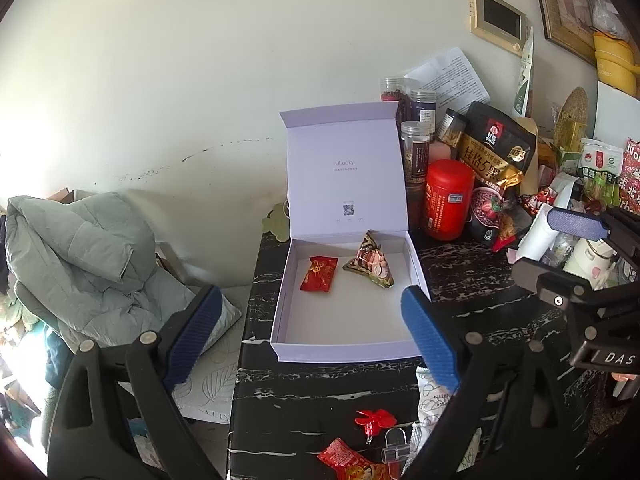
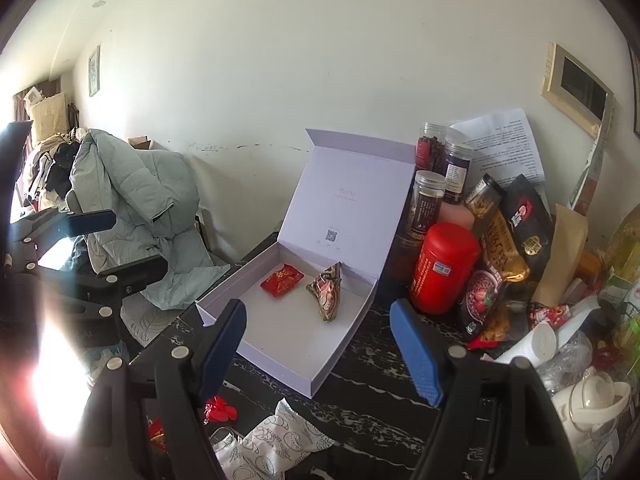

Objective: Organize objects
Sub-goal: 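Withdraw both open tools from the box back toward the table, then grasp the white patterned pillow bag with the right tool while the left tool grasps a red-gold packet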

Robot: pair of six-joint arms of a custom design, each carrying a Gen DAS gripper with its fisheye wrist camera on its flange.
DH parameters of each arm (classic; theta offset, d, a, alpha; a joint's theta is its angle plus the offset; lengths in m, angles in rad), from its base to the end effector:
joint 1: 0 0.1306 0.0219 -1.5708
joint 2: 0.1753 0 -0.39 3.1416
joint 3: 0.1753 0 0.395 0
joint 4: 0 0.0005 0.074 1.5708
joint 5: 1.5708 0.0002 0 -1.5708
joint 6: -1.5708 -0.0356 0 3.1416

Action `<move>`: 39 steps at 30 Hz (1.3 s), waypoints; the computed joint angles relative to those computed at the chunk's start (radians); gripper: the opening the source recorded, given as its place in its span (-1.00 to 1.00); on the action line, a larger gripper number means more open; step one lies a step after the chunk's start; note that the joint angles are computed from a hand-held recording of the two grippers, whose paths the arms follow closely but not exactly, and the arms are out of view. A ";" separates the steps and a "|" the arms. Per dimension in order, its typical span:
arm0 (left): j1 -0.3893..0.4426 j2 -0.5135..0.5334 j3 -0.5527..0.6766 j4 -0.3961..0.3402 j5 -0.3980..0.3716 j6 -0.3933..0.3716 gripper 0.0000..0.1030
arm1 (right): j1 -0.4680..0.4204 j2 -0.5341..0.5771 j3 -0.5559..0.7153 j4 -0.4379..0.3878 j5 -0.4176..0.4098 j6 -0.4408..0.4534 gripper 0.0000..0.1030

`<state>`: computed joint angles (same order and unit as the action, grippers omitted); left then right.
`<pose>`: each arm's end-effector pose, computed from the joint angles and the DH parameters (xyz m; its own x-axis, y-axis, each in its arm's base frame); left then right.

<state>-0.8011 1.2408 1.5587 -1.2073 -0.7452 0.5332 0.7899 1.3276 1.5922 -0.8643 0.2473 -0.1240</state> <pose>0.2953 -0.2708 0.5615 -0.5827 0.0645 -0.8102 -0.0762 0.9881 0.1334 0.3347 0.3246 0.5616 -0.4618 -0.2956 -0.8363 -0.4931 0.8693 -0.0350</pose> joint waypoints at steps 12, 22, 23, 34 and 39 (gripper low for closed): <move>-0.051 -0.028 -0.062 -0.037 -0.004 0.127 0.82 | 0.021 -0.063 -0.094 0.002 0.029 -0.041 0.52; -0.061 -0.047 -0.132 -0.050 0.032 0.202 0.82 | 0.038 -0.062 -0.148 0.002 0.004 -0.035 0.52; -0.060 -0.048 -0.140 -0.048 0.039 0.207 0.82 | 0.037 -0.062 -0.153 0.003 -0.005 -0.038 0.52; -0.042 -0.061 -0.236 -0.020 0.143 0.261 0.82 | 0.039 -0.061 -0.229 0.011 -0.065 -0.056 0.52; -0.050 -0.064 -0.267 -0.029 0.167 0.287 0.82 | 0.049 -0.079 -0.270 0.022 -0.085 -0.073 0.52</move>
